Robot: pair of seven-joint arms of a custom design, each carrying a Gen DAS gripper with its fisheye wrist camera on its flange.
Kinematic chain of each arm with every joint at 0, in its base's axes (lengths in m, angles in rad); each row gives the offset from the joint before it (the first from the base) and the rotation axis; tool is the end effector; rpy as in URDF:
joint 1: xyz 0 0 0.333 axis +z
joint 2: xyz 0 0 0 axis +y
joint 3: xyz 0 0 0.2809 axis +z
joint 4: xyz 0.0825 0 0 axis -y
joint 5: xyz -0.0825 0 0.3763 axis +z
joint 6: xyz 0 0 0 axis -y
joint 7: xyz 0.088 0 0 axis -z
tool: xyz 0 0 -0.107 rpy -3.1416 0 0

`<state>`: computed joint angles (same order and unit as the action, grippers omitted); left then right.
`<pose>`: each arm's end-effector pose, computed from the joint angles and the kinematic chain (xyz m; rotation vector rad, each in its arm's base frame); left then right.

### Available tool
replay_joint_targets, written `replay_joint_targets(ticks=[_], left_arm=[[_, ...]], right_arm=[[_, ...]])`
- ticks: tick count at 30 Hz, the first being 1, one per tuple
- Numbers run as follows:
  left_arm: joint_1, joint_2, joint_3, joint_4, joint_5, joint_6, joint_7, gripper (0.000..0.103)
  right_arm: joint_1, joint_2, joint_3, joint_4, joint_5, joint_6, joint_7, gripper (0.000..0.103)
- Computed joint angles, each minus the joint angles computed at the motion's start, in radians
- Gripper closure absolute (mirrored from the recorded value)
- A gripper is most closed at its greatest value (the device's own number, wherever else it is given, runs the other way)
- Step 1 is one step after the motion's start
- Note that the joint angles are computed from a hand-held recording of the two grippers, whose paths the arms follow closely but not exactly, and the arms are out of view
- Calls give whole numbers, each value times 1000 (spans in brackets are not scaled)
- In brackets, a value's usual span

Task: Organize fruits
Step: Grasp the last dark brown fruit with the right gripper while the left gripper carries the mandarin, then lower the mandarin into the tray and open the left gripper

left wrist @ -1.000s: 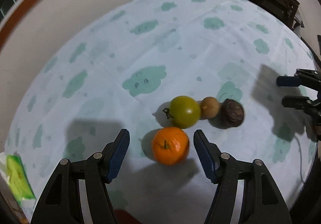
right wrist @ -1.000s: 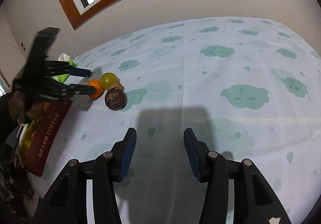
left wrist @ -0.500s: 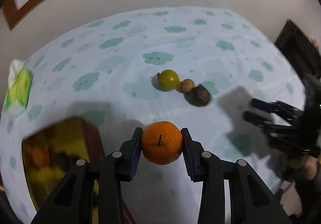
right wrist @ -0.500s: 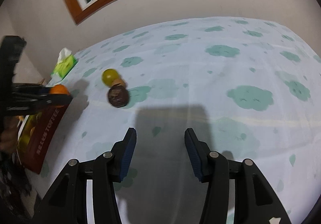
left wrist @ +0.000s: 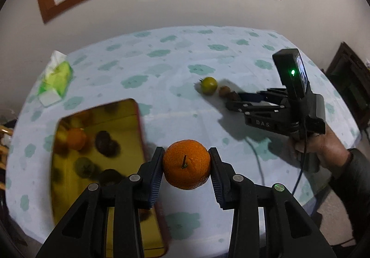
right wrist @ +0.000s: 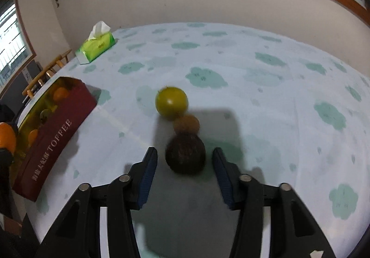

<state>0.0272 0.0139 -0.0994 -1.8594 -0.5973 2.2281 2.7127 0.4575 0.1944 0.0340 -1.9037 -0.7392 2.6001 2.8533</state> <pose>0.5887 -0.0598 0.5148 -0.8896 2.6673 -0.8736 0.5476 0.3075 0.4187 -1.5660 2.0084 -0.6225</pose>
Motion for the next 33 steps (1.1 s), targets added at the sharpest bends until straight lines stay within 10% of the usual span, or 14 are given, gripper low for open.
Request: replay_joint_targets(ticks=[14,33], left_arm=[[10,-41,27,-112,-68,209,79,64],[110,94,26,-33,-94,292,53,63]], right_arm=[[68,-108,79,-112,-148,-113,363,72],[102,-64,103,-42,-140,-270,347,72]])
